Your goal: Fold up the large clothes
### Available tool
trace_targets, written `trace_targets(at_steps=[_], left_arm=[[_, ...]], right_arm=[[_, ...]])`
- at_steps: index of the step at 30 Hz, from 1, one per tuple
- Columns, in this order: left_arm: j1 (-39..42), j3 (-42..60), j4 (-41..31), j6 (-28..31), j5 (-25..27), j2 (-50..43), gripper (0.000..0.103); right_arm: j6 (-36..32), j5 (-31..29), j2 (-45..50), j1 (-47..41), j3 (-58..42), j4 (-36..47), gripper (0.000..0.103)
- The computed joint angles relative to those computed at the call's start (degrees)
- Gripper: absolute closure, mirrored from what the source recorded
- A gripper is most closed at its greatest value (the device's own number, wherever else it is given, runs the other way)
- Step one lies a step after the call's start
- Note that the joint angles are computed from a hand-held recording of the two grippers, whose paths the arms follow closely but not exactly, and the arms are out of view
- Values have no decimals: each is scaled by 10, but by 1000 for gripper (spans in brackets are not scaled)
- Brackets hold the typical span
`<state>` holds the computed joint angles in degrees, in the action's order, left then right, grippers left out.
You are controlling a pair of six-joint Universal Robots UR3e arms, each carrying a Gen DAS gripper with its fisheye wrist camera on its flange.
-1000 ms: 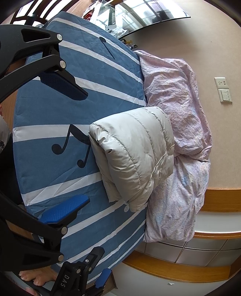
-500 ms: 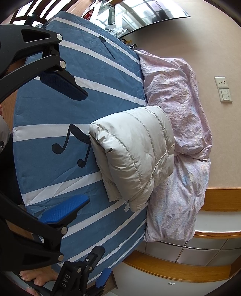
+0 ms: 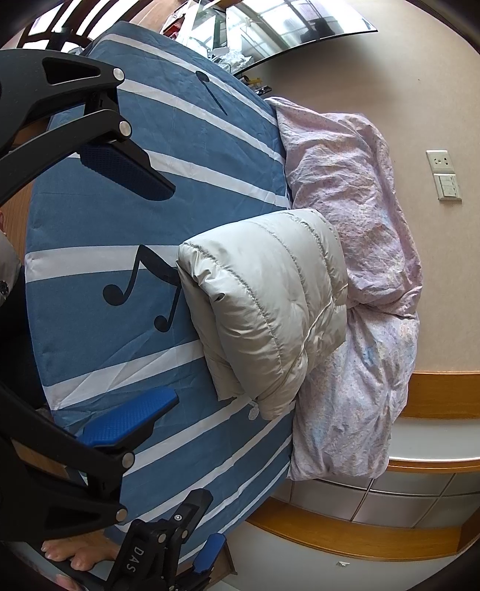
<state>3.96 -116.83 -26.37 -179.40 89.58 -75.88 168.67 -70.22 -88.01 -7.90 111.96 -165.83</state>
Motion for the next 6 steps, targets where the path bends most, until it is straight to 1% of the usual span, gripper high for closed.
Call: trace_targets(at_steps=[6], left_arm=[[1, -3, 1, 2, -6, 1, 1]], right_arm=[[-2, 2, 0, -1, 0, 0, 2]])
